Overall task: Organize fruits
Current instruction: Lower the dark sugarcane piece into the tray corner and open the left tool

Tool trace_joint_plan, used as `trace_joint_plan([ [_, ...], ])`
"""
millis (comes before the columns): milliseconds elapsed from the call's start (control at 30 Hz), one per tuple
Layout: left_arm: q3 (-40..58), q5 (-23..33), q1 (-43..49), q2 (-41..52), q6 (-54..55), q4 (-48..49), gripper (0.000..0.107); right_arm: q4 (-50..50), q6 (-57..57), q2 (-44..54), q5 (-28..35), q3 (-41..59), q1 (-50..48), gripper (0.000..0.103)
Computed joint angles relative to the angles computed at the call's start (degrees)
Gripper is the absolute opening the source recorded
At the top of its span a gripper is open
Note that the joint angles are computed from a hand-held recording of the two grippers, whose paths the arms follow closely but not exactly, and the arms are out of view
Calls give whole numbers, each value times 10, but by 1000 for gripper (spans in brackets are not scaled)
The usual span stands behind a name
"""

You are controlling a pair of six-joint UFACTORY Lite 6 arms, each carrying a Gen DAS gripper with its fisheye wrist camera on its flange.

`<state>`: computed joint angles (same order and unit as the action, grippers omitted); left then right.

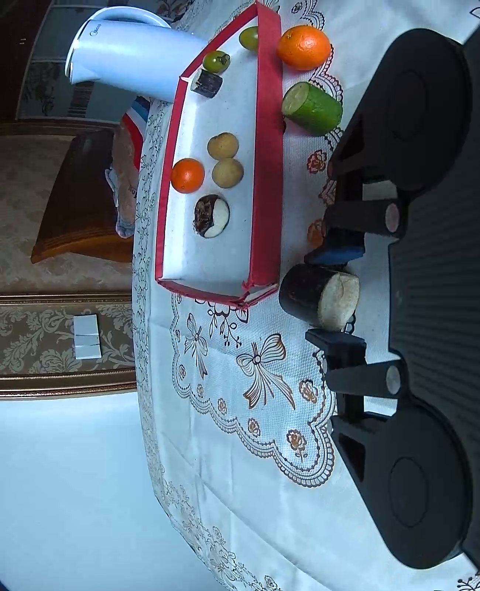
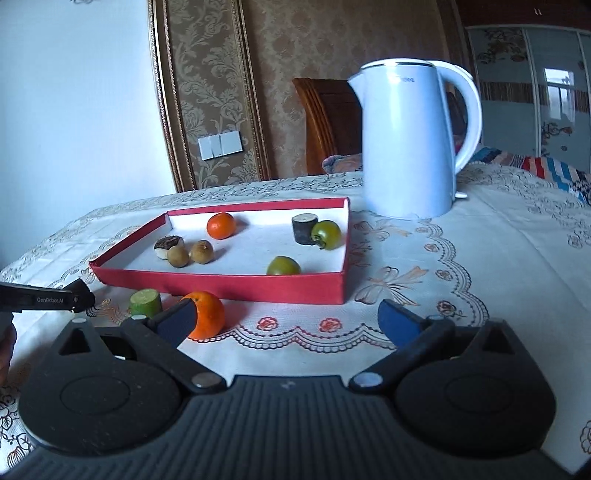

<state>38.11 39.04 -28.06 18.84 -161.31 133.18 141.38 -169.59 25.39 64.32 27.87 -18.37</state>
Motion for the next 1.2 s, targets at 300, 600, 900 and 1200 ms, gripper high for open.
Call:
trace_joint_plan([
  [300,-35,56,-44,-29,-25,17,35,0,28,9,-44,26,17,103],
  [600,45,60,-57,0,60,-54,35,11,60,25,-115,68,43,103],
  [900,123,68,-35,53,85,-81,35,-6,94,41,-149,93,45,103],
  [1200,179,69,-21,101,121,-112,35,9,83,38,-159,93,54,103],
])
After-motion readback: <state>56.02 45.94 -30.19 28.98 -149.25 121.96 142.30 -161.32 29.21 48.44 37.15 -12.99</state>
